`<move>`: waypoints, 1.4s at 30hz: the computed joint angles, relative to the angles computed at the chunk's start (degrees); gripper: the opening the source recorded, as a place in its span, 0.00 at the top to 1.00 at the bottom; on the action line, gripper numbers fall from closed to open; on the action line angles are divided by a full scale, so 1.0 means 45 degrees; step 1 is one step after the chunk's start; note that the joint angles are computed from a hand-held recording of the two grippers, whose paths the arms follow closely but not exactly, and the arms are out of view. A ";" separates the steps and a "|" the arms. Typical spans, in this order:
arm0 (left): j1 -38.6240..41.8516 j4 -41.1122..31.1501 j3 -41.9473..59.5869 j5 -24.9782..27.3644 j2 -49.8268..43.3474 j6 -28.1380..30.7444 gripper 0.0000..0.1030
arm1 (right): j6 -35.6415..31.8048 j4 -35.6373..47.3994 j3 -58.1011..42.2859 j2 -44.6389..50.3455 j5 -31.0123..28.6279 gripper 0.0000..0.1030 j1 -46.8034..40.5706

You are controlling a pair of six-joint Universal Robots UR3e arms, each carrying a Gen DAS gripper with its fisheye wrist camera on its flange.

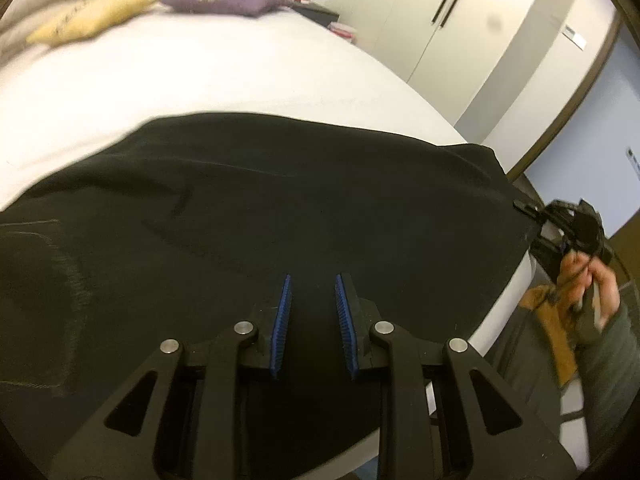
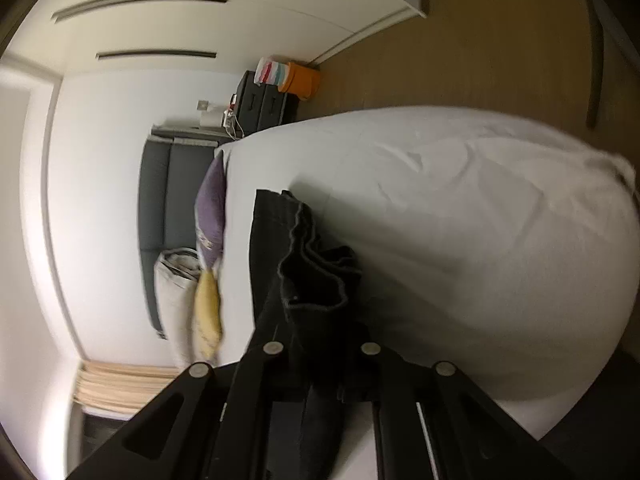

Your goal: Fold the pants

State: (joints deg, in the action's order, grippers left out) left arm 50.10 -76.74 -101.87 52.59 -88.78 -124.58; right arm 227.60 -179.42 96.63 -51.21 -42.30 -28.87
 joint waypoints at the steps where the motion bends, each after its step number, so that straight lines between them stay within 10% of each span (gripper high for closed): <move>1: -0.0308 0.0187 0.0245 0.0116 -0.0406 -0.0404 0.79 | -0.0269 0.0280 -0.0075 -0.0092 -0.0193 0.92 0.0063; 10: -0.0279 -0.0348 0.1446 -0.0307 -0.1936 -0.1084 0.79 | -0.2035 0.2299 -0.0981 -0.1460 -0.2590 0.93 0.1355; 17: 0.0846 -0.3848 0.3930 -0.1323 -0.3127 -0.0646 0.77 | -0.8469 0.6857 -0.7081 -0.0904 -0.6816 0.93 0.6883; 21: 0.1865 -0.5919 0.5107 -0.2323 -0.3828 0.0020 0.31 | -1.1638 0.8260 -0.9953 0.1094 -0.8870 0.93 0.9733; 42: 0.0923 -1.3108 1.3268 -0.3508 -0.9702 -0.0858 0.26 | -1.3405 0.7290 -1.0288 0.2154 -1.1018 0.93 1.1246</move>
State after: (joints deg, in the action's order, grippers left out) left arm 54.25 -135.73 -42.16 36.80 -132.44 -128.44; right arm 167.28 -146.61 50.33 -41.52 -91.88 21.73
